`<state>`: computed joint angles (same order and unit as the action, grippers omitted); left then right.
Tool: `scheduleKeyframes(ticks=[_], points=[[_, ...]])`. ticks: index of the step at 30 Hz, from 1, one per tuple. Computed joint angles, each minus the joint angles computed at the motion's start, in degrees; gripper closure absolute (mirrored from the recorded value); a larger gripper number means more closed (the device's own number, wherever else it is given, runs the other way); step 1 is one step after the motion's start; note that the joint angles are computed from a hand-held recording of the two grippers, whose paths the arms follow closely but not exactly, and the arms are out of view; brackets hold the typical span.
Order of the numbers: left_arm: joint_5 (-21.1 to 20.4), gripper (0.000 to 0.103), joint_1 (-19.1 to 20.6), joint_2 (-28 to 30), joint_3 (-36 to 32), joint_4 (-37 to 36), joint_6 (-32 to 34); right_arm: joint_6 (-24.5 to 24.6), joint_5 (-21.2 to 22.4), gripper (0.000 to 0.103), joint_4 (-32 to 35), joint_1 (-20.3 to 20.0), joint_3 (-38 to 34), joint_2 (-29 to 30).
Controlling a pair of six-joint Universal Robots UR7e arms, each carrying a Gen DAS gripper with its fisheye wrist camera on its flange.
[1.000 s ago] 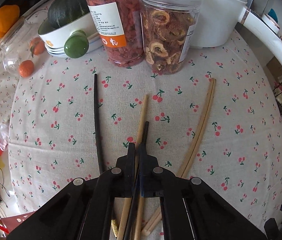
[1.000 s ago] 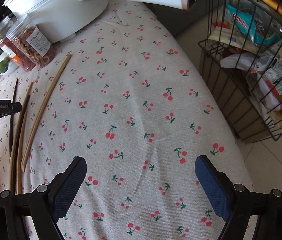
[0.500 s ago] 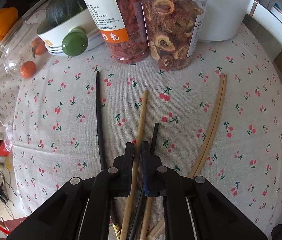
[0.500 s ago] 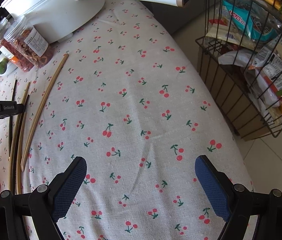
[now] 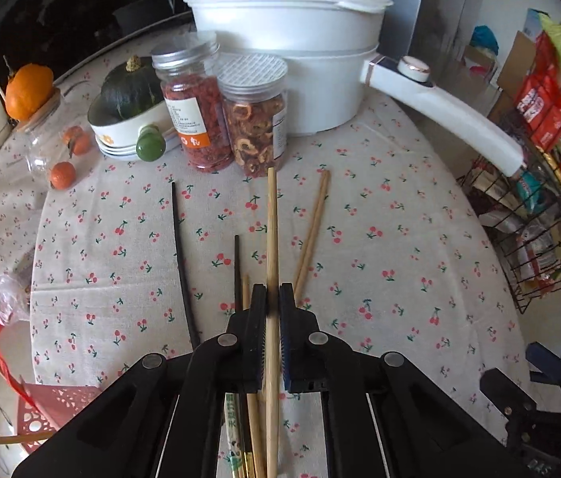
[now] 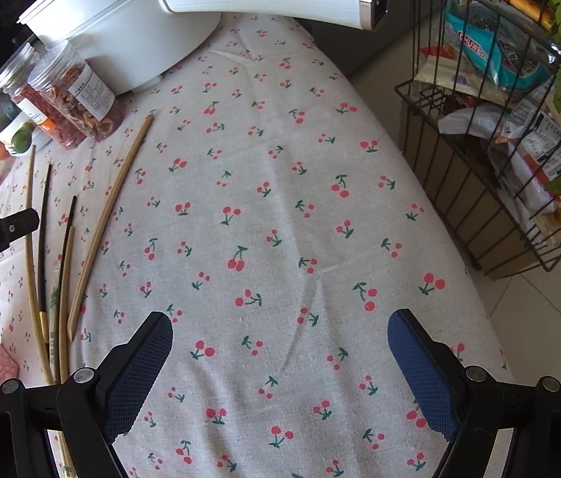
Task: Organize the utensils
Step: 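Lift the wooden chopstick upright with the left gripper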
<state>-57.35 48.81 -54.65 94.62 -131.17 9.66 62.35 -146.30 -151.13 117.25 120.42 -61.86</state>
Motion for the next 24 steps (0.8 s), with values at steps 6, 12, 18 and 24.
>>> scheduleKeyframes(ticks=[6,12,18,24], points=[[-5.33,0.097,-3.88,-12.36,10.22,-5.86,6.91,1.08,0.05,0.011,1.26,1.90,-1.22,1.00],[-9.30,0.097,-4.89,-22.81,15.77,-6.38,10.22,0.26,1.54,0.011,-2.04,2.81,-2.24,2.63],[-14.67,0.097,-1.61,-29.98,17.87,-5.89,11.03,-0.70,2.48,0.011,-0.53,2.59,-4.96,5.45],[-20.16,0.097,2.61,-31.89,15.86,-1.83,10.92,-1.13,1.60,0.011,2.05,1.01,-7.65,8.59]])
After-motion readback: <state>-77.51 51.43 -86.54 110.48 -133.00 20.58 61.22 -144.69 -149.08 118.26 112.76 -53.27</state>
